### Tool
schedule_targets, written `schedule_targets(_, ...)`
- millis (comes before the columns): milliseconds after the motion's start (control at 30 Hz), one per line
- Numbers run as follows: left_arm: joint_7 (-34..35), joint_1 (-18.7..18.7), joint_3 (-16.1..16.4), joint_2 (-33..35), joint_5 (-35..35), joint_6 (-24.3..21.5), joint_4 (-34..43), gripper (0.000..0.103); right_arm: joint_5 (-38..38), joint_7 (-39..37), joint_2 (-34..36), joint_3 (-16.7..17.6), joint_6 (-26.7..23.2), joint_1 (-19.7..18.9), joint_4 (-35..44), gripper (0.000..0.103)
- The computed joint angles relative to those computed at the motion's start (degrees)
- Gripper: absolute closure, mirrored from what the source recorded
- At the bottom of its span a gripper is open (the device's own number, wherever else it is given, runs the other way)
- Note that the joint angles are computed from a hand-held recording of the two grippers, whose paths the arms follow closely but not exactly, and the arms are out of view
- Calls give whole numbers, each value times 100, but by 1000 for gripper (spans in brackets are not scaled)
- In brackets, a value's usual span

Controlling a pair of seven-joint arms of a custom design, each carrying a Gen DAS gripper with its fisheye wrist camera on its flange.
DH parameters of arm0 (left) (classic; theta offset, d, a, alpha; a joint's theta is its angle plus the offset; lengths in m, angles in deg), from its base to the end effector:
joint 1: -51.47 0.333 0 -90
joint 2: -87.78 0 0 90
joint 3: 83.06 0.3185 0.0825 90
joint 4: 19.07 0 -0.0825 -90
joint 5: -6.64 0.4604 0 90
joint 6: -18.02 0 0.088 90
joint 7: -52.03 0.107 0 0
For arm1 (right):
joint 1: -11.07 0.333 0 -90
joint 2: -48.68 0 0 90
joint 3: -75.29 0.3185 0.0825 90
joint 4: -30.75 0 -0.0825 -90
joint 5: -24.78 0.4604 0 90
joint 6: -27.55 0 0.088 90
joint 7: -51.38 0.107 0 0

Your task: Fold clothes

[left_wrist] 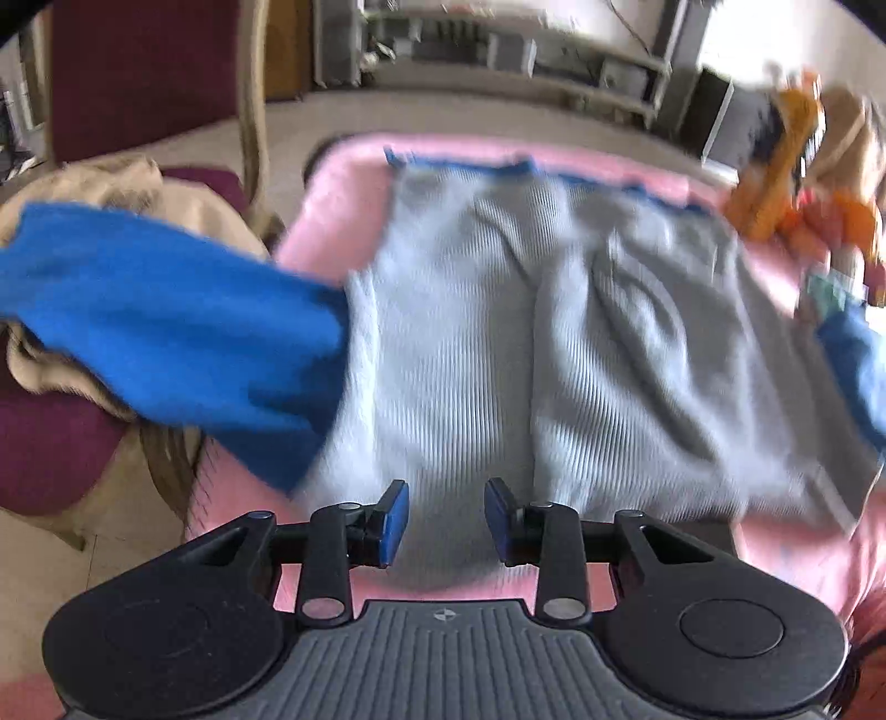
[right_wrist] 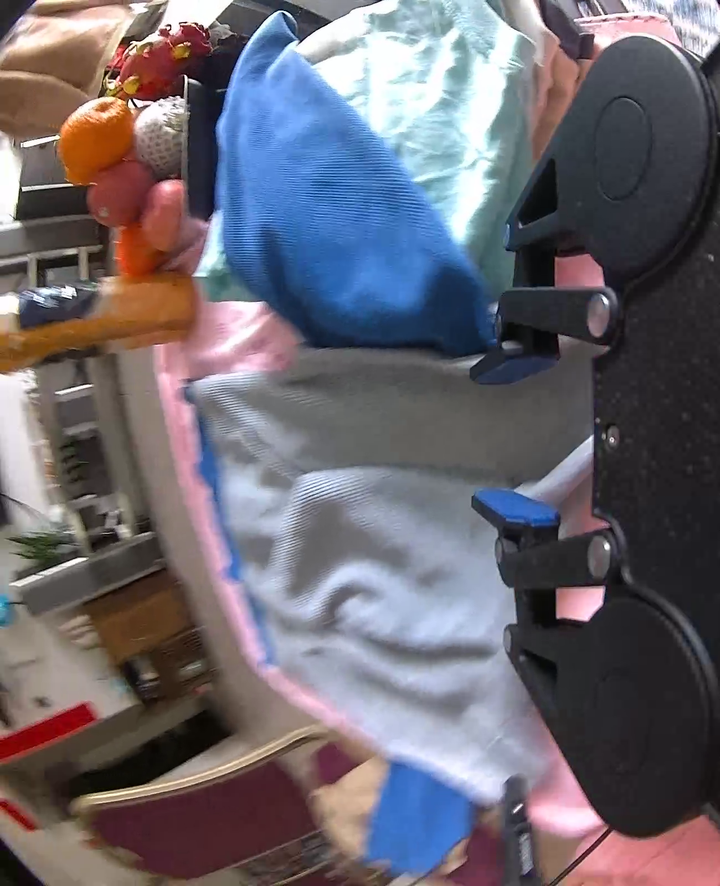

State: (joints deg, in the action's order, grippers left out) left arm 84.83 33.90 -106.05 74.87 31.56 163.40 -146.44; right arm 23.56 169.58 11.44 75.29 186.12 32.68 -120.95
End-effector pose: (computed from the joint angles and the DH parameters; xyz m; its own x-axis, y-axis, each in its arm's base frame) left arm 0.4439 -0.3971 0.4874 -0.0489 -0.9951 0.0862 -0.7995 -0.0128 -0.6006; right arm 0.4309 0.1717 0.5054 0.0198 -0.9500 -0.3117 -0.7597 0.1884 -0.6224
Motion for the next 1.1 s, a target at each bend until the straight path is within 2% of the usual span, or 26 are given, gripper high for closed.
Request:
schedule_targets(133, -223, 159, -11, -1, 298, 170, 282, 66, 106, -111, 82, -137, 272, 51, 411, 55)
schedule_targets(267, -278, 271, 51, 286, 490, 166, 772, 64, 120, -164, 571, -138, 489, 17, 1109, 52)
schedule_targets(433, -319, 247, 264, 851, 813, 69, 1410, 61, -208, 74, 1376, 179, 715, -373, 1910, 50)
schedule_targets(567, -267, 46, 541, 1704, 1165, -118, 2212, 67, -413, 291, 2266, 256, 835, -565, 2595, 51)
schedule_targets(633, -193, -107, 703, 2260, 1279, -270, 2765, 68, -518, 466, 2748, 292, 832, -666, 2960, 54)
schedule_targets(700, -61, -269, 875, 2851, 1326, -428, 3387, 76, -1008, 870, 3323, 385, 812, -855, 3413, 64)
schedule_targets(767, 146, -438, 1041, 3440, 1334, -574, 4048, 78, -1493, 1224, 3943, 352, 637, -905, 3966, 64)
schedule_targets(833, 313, -627, 1239, 4049, 1378, -704, 4770, 78, -1627, 1418, 4460, 248, 523, -868, 4438, 64)
schedule_targets(967, 625, -795, 1532, 5092, 1024, -901, 6049, 80, -1764, 1759, 5373, -2, 336, -792, 5297, 64)
schedule_targets(1100, 1101, -954, 1791, 5959, 657, -1397, 7208, 83, -1622, 1807, 6063, -78, 122, -816, 5983, 64)
